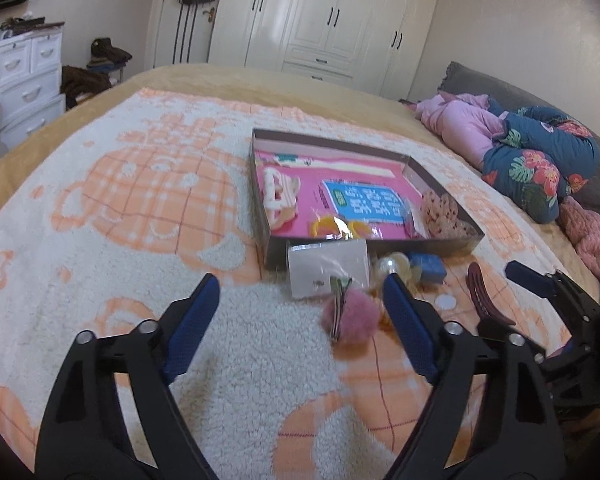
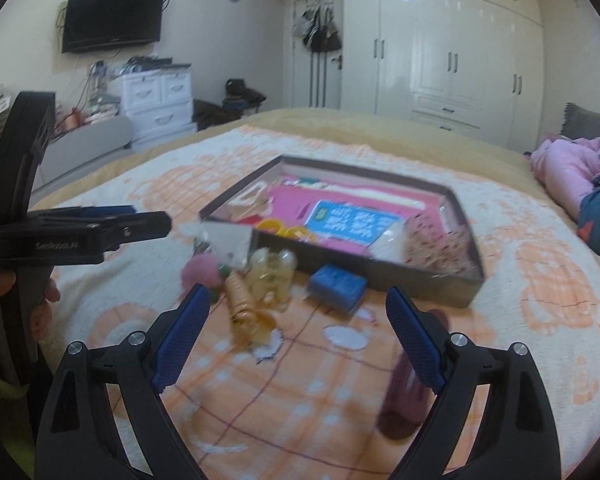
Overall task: Organize jewelry
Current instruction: 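Grasp the pink pom-pom clip with the left tool while the right tool grasps the coiled hair tie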
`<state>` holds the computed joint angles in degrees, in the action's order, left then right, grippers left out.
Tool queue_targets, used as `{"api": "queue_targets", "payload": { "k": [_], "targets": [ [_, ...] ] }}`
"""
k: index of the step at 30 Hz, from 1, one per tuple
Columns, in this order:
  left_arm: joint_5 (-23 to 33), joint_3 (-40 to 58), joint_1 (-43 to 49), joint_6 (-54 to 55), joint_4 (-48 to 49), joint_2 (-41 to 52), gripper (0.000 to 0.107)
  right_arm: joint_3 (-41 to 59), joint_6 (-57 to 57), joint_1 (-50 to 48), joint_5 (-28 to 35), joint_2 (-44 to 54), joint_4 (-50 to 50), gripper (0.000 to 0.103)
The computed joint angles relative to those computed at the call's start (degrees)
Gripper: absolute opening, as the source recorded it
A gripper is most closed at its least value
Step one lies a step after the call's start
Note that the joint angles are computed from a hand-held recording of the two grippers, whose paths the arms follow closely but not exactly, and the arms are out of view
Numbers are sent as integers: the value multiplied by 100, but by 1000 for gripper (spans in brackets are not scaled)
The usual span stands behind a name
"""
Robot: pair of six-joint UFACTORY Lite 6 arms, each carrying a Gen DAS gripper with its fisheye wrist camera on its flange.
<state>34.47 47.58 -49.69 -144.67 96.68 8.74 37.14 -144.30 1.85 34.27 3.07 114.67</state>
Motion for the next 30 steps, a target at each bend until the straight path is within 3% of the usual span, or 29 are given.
{"api": "queue_targets", "payload": {
  "k": [4, 13, 16, 21, 27, 30],
  "targets": [
    [-327, -20, 121, -221, 248, 53, 65, 159, 19, 222, -96, 330, -147, 80],
    [-735, 121, 268, -559, 704, 318, 65, 842, 893, 439, -211, 1164, -939, 48],
    [-916, 160, 363, -864, 1043, 426, 65, 1005, 1205, 390, -148, 1334, -1254, 31],
    [-1174, 272, 522, -1358, 1599, 638, 65, 1074, 1471, 203, -3, 1376, -1545, 29],
    [-1481, 542, 752, -2208, 2570, 980, 58, 1003, 1649, -47, 28, 1245, -1819, 29],
    [-1567, 717, 782, -2205, 2648, 1137, 50, 983, 1770, -160, 39, 1190, -1972, 29]
  ]
}}
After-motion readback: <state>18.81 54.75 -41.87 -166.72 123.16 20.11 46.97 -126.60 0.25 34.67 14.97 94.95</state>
